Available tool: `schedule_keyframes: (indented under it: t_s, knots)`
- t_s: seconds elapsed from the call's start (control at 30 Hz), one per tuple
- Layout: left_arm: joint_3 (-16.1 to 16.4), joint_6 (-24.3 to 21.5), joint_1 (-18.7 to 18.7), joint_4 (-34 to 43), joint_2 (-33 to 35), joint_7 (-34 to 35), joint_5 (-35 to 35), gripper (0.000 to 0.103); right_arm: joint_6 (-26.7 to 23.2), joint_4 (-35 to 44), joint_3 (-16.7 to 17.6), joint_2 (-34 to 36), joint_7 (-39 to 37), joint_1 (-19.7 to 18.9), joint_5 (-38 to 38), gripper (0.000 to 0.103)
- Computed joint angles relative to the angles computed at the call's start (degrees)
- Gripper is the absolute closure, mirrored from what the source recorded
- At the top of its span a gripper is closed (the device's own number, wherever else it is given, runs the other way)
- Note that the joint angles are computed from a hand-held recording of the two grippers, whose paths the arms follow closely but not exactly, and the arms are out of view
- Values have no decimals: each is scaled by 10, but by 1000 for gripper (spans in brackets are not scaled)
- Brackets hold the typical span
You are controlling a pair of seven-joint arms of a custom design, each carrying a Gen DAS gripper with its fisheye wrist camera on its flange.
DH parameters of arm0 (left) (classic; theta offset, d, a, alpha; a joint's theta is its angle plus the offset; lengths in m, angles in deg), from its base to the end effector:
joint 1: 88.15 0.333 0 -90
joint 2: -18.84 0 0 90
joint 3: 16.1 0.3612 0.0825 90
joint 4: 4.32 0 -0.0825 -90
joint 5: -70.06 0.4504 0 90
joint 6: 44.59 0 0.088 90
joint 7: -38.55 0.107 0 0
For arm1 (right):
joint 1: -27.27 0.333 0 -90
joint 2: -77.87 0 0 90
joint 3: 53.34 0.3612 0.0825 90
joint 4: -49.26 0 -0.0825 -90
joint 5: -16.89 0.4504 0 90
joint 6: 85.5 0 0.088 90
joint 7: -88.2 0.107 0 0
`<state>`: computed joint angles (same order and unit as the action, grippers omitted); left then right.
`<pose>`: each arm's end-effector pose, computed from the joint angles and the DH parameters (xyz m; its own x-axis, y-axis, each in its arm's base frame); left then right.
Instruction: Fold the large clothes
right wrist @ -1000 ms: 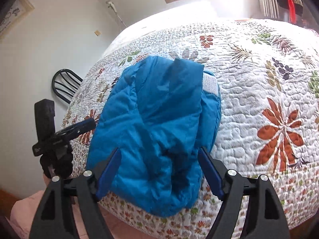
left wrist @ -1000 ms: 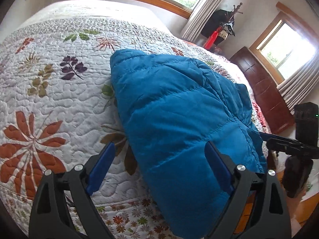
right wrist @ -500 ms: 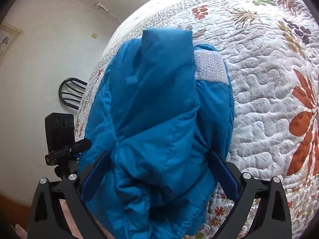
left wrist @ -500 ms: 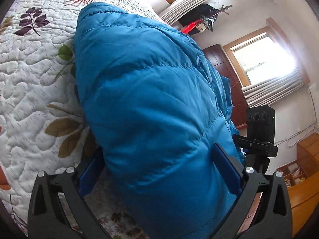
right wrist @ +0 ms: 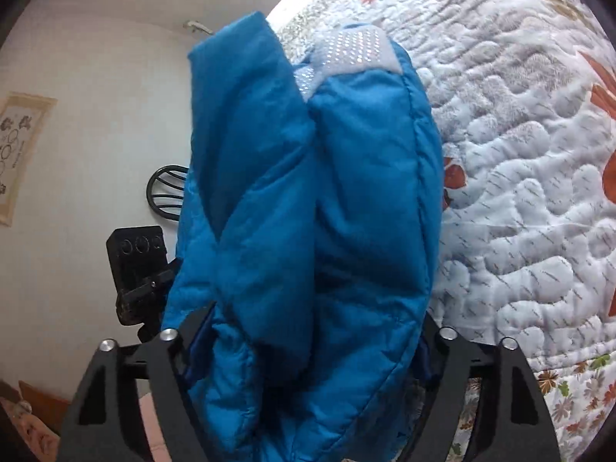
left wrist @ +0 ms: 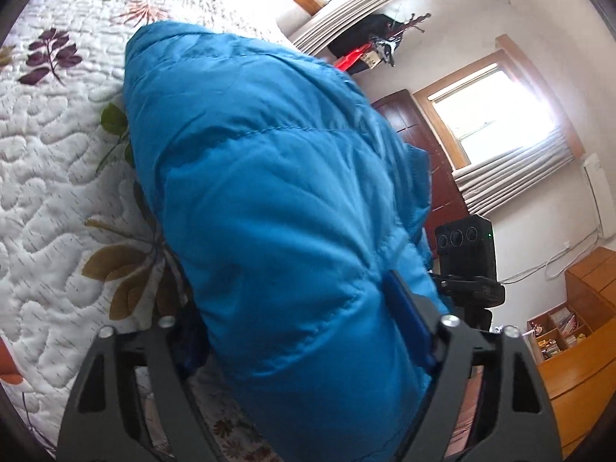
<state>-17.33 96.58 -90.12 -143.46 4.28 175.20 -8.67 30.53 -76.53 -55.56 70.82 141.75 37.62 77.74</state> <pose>0.5202 -0.0278 0.4372 -0.0943 -0.6894 0.7182 -0.8382 -0.3343 -0.4309 0.5564 0.1297 0.4724 0.2766 -0.5826 -0.7643 -0.9590 -0.1170 -0.2580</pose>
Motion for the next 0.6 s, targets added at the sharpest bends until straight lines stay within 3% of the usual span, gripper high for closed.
schedule_keyframes:
  t_s: [0.13,0.27,0.37,0.6]
  knots:
    - [7,-8,1,6,-1,22,-36,37,40,-5,7,-29,-25,15,3,57]
    - [4,28,9,21,-13,35,-35,38,63,36,14,-11,-53,38,19,58]
    - [14,51,19,47,-7,35,-23,38,70,98,24,32,-67,47,31,58]
    - [36,97,54,94,18,26,-8,38,69,313,87,199,-29,51,0,59]
